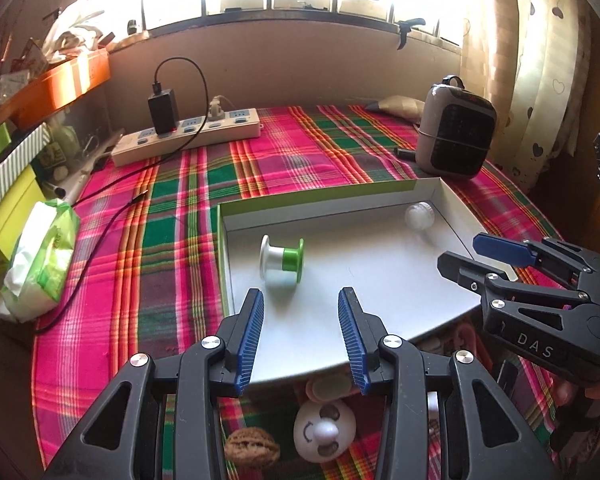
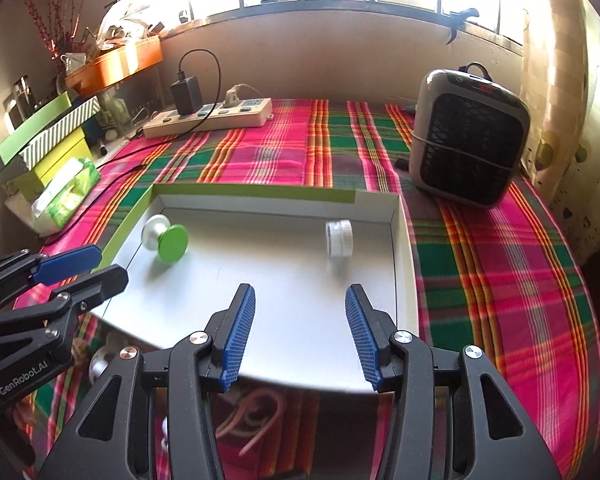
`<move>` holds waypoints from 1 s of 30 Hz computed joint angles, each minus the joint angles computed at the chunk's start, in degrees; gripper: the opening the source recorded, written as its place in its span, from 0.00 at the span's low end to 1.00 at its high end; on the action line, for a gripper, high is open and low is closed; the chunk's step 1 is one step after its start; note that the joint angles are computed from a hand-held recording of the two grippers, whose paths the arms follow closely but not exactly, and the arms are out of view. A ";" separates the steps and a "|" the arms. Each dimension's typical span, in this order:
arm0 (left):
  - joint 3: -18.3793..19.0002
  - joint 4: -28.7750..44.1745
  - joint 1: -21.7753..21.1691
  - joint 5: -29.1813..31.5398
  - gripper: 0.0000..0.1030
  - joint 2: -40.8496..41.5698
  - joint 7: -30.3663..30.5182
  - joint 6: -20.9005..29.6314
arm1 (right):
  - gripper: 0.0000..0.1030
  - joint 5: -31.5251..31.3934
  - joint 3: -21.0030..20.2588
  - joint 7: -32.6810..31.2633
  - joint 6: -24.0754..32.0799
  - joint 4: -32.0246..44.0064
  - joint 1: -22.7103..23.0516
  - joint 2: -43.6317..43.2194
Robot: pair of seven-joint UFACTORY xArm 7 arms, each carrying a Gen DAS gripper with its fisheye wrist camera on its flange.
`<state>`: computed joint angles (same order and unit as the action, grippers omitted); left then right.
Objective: Organize objects
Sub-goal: 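Move the right gripper to the black flashlight while the left approaches the walnut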
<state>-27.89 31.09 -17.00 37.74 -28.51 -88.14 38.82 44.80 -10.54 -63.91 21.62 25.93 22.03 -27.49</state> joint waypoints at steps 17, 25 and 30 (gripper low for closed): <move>-4.20 -4.64 -5.22 -5.47 0.36 -8.26 -5.14 4.49 | 0.47 -6.59 -3.70 3.70 3.51 -9.53 -3.95 -13.79; -5.14 -8.24 -8.36 -9.57 0.38 -12.30 -6.19 4.45 | 0.53 -10.92 -5.70 5.73 5.29 -12.86 -6.57 -18.90; -5.66 -9.46 -8.54 -10.07 0.39 -12.72 -6.50 1.12 | 0.53 -12.64 -6.29 6.36 6.37 -14.54 -7.34 -21.43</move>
